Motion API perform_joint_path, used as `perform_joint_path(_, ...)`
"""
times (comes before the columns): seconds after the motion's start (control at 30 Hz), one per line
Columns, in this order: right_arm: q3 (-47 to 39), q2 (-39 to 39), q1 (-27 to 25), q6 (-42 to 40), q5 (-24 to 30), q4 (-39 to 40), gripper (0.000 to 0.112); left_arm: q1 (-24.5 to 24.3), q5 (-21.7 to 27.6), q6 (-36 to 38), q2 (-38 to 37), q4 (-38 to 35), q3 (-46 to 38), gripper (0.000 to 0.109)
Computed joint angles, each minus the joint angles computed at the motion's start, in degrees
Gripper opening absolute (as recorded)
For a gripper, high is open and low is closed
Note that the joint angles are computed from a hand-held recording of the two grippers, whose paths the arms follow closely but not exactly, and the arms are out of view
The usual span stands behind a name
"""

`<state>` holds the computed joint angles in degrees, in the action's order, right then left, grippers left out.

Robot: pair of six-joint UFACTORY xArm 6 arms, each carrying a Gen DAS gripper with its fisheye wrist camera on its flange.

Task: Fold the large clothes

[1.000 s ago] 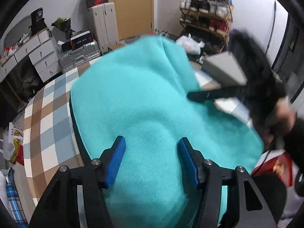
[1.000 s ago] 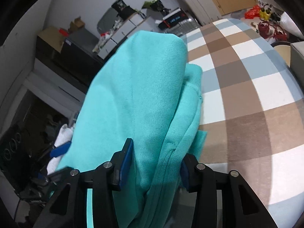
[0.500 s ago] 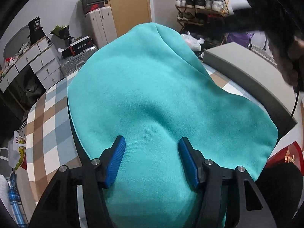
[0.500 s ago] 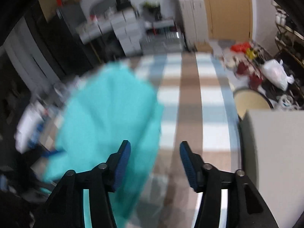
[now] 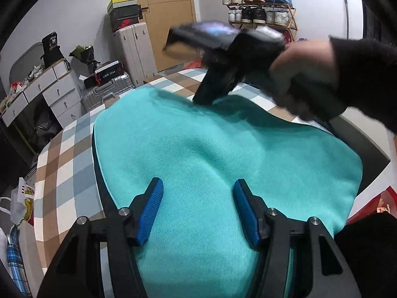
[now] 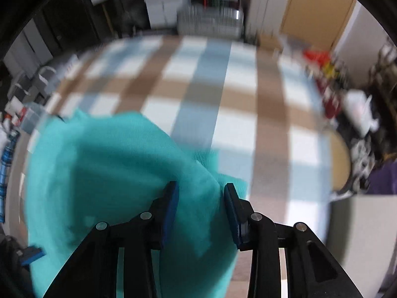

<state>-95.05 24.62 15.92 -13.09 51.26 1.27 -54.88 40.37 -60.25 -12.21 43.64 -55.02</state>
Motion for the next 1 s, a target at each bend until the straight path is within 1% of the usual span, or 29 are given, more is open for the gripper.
perform_joint_path(0.07,0.11,0.95,-0.06,0.27,-0.69,0.18,0.034,-0.11,0.27,-1.36,0.46,0.87,-0.39,0.053)
perform_joint_path(0.17,-2.25,3.1,-1.33,-0.38,0.8,4.4,0.034,0.15,0.36,-1.62,0.98,0.5,-0.94,0.053)
perform_joint_path(0.2,-1.6,3.01,-1.63,-0.52,-0.12,5.68,0.034,0.13,0.62,-1.5,1.2,0.48,-1.19,0.053)
perform_joint_path(0.3,3.62,0.31,-1.61,-0.25,-5.71,7.2,0.034,0.07,0.81,-1.94,1.69,0.99,-1.49,0.053)
perform_joint_path(0.33,4.71,-0.47,-1.57,-0.08,-6.61,7.3,0.035,0.0,0.94,-1.89,1.76,1.04,-1.57,0.053)
perform_joint_path(0.37,4.76,-0.81,-1.32,0.78,-6.81,6.56,0.035,-0.03,0.92,-2.06,1.7,1.0,-1.51,0.053)
perform_joint_path(0.43,4.8,-2.66,-1.32,1.22,-5.32,4.18,0.035,-0.04,0.89,-2.66,1.39,1.17,-1.18,0.053)
perform_joint_path(0.47,6.6,-5.37,-1.69,0.01,-5.67,4.77,0.035,0.0,0.87,-2.71,1.22,1.2,-1.01,0.053)
perform_joint_path(0.5,9.3,-8.83,-2.32,-2.23,-6.34,7.39,0.036,0.09,0.73,-2.65,1.1,1.17,-0.85,0.053)
perform_joint_path(0.53,12.74,-13.58,-3.26,-6.54,-5.58,12.41,0.037,0.18,0.55,-2.69,1.03,1.1,-0.76,0.053)
perform_joint_path(0.6,17.95,-20.23,-4.04,-11.46,-4.1,16.61,0.036,0.19,0.57,-2.74,1.04,1.13,-0.77,0.053)
perform_joint_path(0.67,27.12,-30.12,-4.36,-13.28,-4.11,17.71,0.037,0.16,0.75,-2.86,1.13,1.13,-0.89,0.053)
perform_joint_path(0.73,33.74,-36.68,-4.86,-14.71,-3.37,20.87,0.037,0.16,0.82,-3.1,1.21,1.07,-1.0,0.053)
perform_joint_path(0.77,37.61,-39.74,-4.92,-14.8,-4.08,22.21,0.036,0.15,0.91,-3.25,1.27,1.14,-1.07,0.054)
perform_joint_path(0.8,41.25,-41.8,-4.67,-13.04,-5.59,21.71,0.037,0.12,0.96,-3.52,1.31,1.36,-1.09,0.054)
perform_joint_path(0.87,45.31,-41.86,-5.28,-13.13,-6.59,25.93,0.039,0.01,1.02,-3.94,1.37,1.81,-1.02,0.054)
perform_joint_path(0.9,46.46,-39.71,-6.35,-14.07,-5.71,31.11,0.039,-0.28,1.55,-3.54,1.68,2.0,-1.28,0.054)
perform_joint_path(0.93,47.41,-37.87,-7.11,-15.15,-5.99,36.22,0.039,-0.81,2.65,-3.49,2.06,2.68,-1.69,0.054)
perform_joint_path(1.0,49.37,-35.93,-7.28,-18.17,-8.19,44.81,0.039,-1.89,5.12,-3.82,2.87,4.29,-2.54,0.054)
